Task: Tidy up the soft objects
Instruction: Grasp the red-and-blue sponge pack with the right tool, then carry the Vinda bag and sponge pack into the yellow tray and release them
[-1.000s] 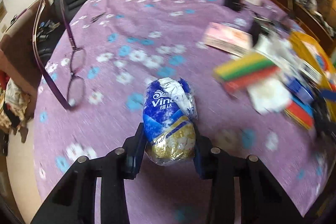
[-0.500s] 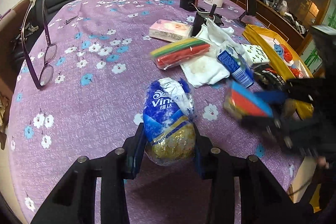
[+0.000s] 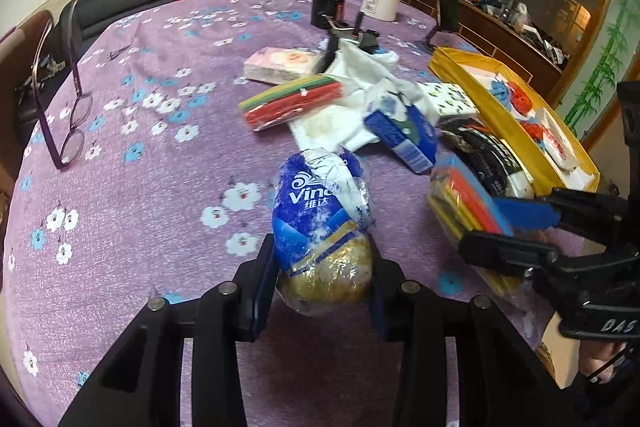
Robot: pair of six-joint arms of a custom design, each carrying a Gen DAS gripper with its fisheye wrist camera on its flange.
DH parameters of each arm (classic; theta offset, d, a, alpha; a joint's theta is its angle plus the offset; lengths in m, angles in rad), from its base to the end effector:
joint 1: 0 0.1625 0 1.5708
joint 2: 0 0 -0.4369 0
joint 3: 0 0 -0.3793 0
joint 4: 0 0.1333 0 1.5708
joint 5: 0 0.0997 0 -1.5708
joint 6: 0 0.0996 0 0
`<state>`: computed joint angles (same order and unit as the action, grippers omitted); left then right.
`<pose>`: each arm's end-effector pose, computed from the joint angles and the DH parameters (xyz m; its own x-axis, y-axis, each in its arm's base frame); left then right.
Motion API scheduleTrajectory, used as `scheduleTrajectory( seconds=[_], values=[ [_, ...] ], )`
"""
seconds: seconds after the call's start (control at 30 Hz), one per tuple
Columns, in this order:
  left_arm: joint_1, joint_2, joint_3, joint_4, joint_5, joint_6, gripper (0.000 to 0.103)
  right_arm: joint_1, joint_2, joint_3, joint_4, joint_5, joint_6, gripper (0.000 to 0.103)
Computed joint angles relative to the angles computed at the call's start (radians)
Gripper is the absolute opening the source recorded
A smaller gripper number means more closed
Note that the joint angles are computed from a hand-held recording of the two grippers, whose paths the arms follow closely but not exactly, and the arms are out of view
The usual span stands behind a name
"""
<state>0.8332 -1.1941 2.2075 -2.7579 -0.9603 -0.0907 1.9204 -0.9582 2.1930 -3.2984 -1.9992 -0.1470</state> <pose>-0.1776 -0.4786 0.1837 -0.7303 0.4097 -0.5467 0.5987 0.7692 -0.2233 0.2600 -0.4448 0.1292 -0.8678 -0.2468 0.4313 -0.4335 0.8002 -0.4144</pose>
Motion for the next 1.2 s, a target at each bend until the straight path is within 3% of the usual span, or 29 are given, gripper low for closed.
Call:
scheduleTrajectory(
  seconds=[0.2, 0.67, 1.2],
  values=[
    [-0.038, 0.018, -0.002, 0.008, 0.003, -0.004, 0.039, -0.005, -0.051, 0.051, -0.057, 0.031, 0.002, 0.049],
    [-0.119, 0.079, -0.036, 0.04, 0.0, -0.031, 0.039, -0.09, -0.17, 0.153, -0.151, 0.147, -0.03, 0.049],
    [-0.246, 0.225, -0.137, 0.084, -0.024, -0.048, 0.039, -0.277, -0.414, 0.333, -0.26, 0.287, -0.053, 0.049]
  ],
)
